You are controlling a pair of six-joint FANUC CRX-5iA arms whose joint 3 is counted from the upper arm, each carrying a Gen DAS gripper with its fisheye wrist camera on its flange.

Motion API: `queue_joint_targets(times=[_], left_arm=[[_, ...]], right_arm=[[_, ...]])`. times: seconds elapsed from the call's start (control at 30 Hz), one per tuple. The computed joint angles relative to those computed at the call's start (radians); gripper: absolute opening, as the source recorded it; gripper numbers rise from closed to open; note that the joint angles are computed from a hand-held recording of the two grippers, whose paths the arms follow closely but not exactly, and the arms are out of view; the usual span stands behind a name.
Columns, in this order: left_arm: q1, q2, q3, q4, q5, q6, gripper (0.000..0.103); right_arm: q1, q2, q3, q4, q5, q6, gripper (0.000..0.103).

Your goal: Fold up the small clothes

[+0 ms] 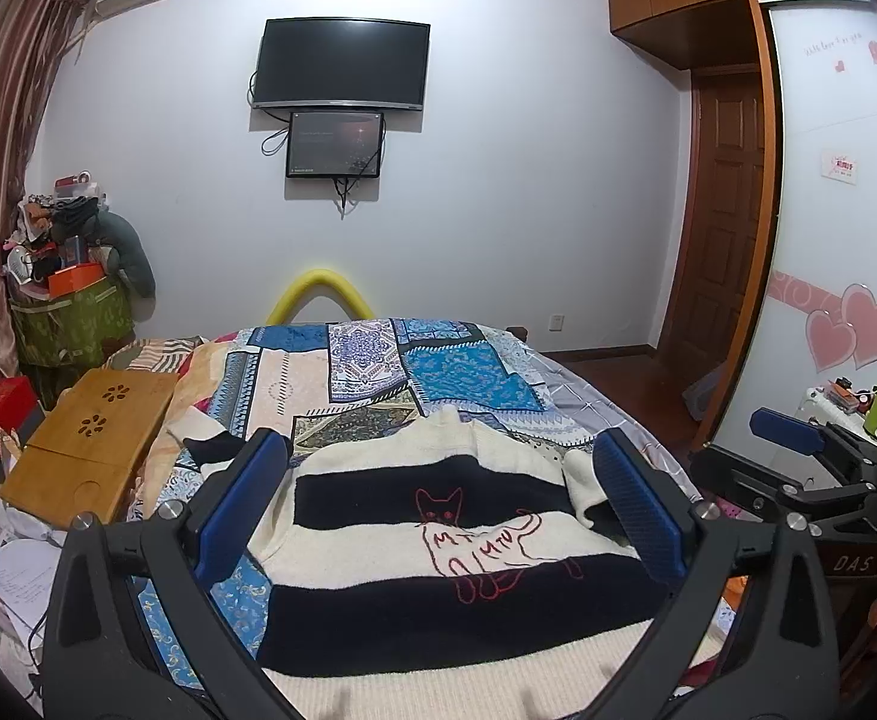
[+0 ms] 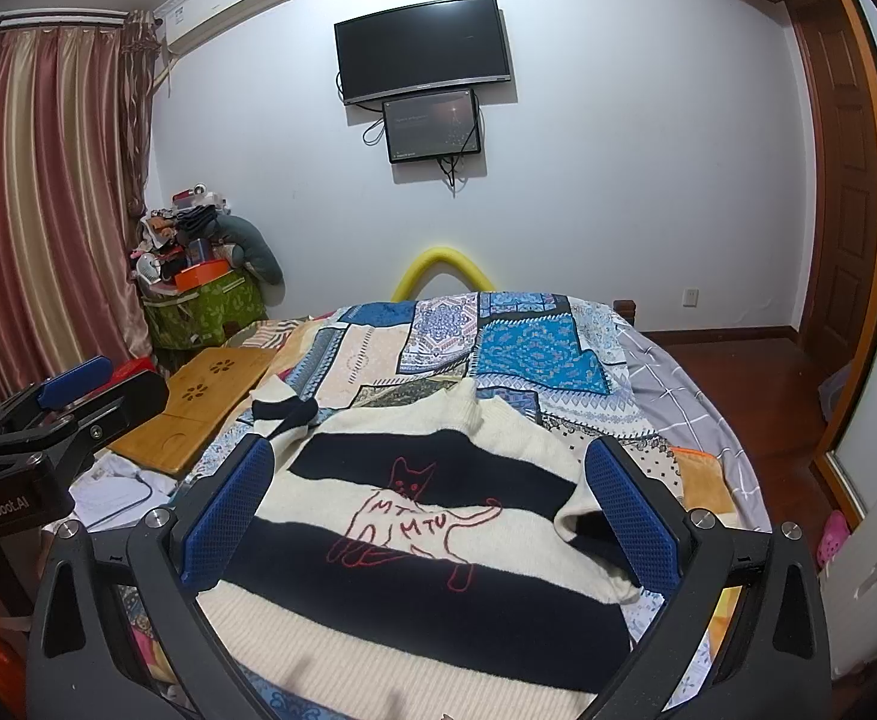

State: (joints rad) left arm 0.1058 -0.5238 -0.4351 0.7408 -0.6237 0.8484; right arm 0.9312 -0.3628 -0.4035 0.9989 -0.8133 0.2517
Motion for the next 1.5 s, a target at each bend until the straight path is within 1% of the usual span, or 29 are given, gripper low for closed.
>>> queue_joint_targets(times=[0.53, 1.0, 1.13, 1.23, 1.37, 1.5], left_arm=[[0.003, -0.003, -0.005, 0.004, 0.003, -0.006, 0.103], [0.009, 0.012, 0.001, 0.006, -0.014, -0.003, 0.103], [0.017, 0.033, 0.01, 0.002, -0.024, 0.005, 0.103], [0.02, 0.057, 0.025, -0.033, -0.018, 0.037, 0.103], [0.033, 0.108, 0.062, -0.093, -0.02, 0.103, 0.103], [0.054, 0.172, 0.105, -0.122, -0.034, 0.116, 0.103]], right_arm=[[-0.001, 0.0, 0.001, -0.002, 0.001, 0.003, 0.103], [-0.011, 0.008, 0.009, -0.022, -0.001, 0.026, 0.103], [-0.035, 0.033, 0.015, -0.032, -0.002, 0.03, 0.103], [-0.062, 0.053, 0.025, -0.05, 0.004, 0.04, 0.103], [-0.099, 0.08, 0.042, -0.086, 0.013, 0.074, 0.103], [-0.136, 0.106, 0.055, -0.105, 0.023, 0.102, 0.103]])
